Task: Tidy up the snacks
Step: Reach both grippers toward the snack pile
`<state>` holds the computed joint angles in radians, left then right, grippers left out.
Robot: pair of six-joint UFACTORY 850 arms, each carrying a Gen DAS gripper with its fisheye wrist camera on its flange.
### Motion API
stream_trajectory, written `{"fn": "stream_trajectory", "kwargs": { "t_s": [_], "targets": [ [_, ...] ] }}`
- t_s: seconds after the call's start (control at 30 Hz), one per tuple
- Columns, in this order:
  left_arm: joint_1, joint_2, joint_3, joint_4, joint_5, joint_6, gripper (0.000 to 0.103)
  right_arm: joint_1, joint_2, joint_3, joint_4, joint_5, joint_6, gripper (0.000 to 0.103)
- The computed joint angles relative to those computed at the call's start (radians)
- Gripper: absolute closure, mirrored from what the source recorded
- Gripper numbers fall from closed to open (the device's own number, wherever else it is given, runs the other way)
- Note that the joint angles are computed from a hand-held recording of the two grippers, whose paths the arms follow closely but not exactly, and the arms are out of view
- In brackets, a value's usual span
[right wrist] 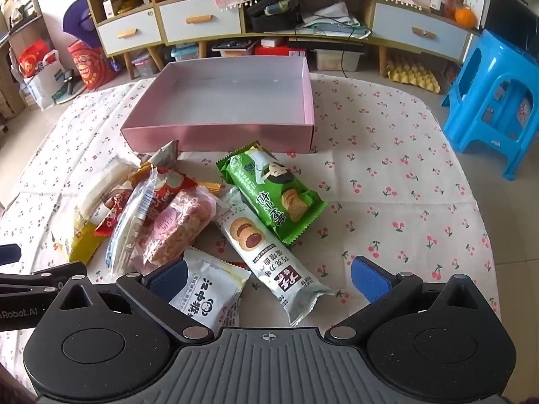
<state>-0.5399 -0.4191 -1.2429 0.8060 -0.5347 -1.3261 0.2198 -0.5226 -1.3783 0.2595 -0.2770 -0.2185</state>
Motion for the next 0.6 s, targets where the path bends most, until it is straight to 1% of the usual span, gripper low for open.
{"fn": "stream_trajectory", "kwargs": {
  "t_s": [0.17,0.3,0.57,0.6],
  "targets": [
    [0.001,0.0,-0.003,0.006,-0.005,-0.001,0.0,0.004,-0.004,-0.011,-0.047,0.003,0.045,0.0],
    [0.003,-0.006,-0.013,-0.01,-0.014,0.019,0.0,0.01,-0.016,-0.037,-0.119,-0.016,0.11,0.0],
    [0.003,-0.014,-0.037,-0.009,-0.029,0.037,0.0,0.021,-0.039,-0.092,-0.191,-0.067,0.154,0.0],
    [0.006,-0.017,-0.04,-0.004,-0.008,0.024,0.0,0.023,-0.04,-0.097,-0.201,-0.072,0.159,0.0]
  ]
}}
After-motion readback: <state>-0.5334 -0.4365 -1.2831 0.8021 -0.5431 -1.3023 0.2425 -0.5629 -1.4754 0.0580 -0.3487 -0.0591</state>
